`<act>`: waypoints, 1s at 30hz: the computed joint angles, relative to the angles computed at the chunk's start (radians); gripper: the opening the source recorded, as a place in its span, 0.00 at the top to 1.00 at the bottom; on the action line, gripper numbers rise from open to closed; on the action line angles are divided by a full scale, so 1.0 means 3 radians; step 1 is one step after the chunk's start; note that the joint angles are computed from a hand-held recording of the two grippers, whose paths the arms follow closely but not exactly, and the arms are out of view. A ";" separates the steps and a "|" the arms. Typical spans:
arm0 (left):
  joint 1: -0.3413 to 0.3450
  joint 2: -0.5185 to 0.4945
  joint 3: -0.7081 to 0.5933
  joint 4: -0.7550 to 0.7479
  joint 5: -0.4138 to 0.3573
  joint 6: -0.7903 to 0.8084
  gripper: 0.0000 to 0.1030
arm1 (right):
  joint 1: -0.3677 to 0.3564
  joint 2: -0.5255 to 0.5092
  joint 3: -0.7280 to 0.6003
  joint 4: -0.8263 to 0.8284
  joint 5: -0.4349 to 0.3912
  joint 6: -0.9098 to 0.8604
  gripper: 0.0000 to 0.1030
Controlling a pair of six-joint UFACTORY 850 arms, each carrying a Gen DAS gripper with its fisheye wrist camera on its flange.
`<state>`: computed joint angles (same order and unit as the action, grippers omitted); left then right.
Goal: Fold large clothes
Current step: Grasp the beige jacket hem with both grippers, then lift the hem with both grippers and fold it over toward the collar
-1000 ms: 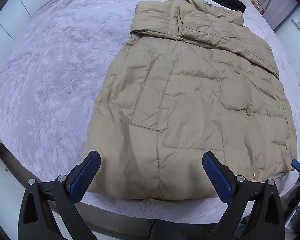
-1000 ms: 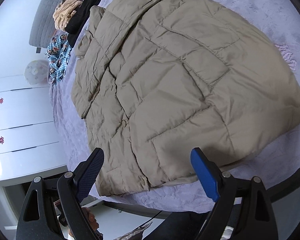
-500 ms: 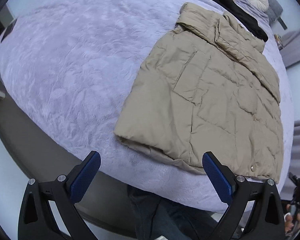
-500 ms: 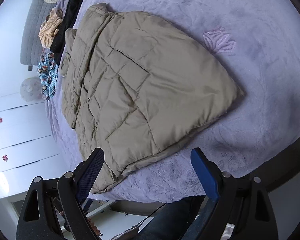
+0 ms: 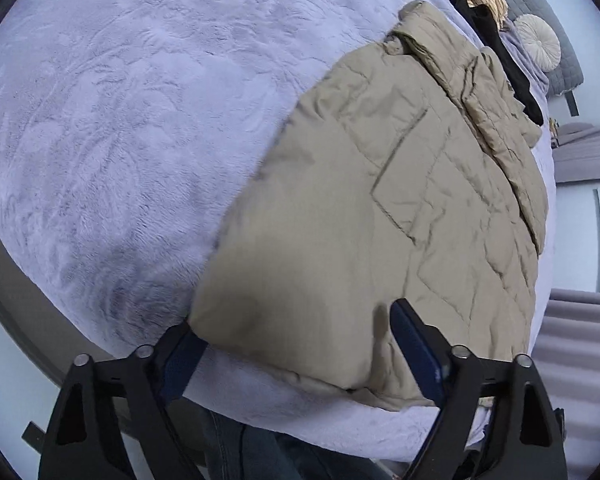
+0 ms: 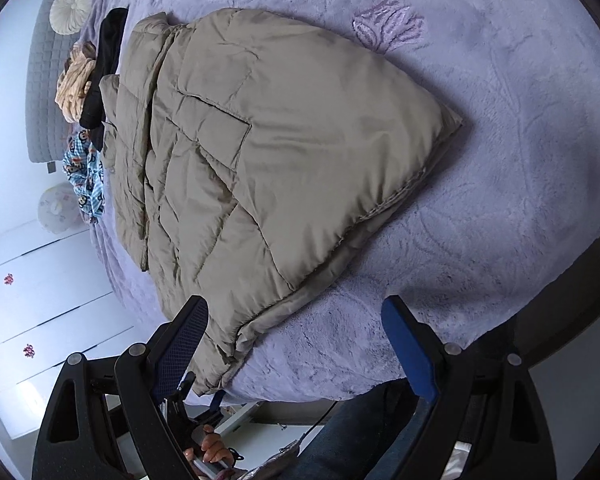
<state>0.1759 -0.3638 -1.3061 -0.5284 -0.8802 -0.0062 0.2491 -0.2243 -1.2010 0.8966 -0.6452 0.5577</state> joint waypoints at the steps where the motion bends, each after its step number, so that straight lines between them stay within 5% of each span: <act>1: 0.0027 -0.0002 0.0015 -0.0033 -0.0001 0.0039 0.25 | 0.0002 0.0007 0.0007 -0.0014 0.0001 0.0008 0.12; 16: 0.0072 -0.0086 -0.0041 -0.0742 -0.0279 0.0475 0.31 | -0.0021 -0.0042 0.0130 0.0563 0.0401 -0.0344 0.12; 17: 0.0082 -0.0099 -0.0054 -0.0804 -0.0280 0.0487 0.38 | -0.0021 -0.0055 0.0125 0.0619 0.0421 -0.0375 0.12; 18: 0.0090 -0.0131 -0.0086 -0.0857 -0.0318 0.0517 0.68 | -0.0019 -0.0075 0.0110 0.0615 0.0425 -0.0343 0.12; 19: 0.0099 -0.0172 -0.0128 -0.0874 -0.0383 0.0526 0.84 | -0.0013 -0.0094 0.0093 0.0597 0.0426 -0.0304 0.12; 28: 0.0087 -0.0219 -0.0355 -0.0874 -0.0454 0.0680 0.88 | -0.0014 -0.0039 0.0313 0.1223 0.0660 -0.0497 0.16; 30: 0.0096 -0.0249 -0.0427 -0.0876 -0.0501 0.0733 0.88 | -0.0006 -0.0032 0.0357 0.1577 0.0723 -0.0759 0.38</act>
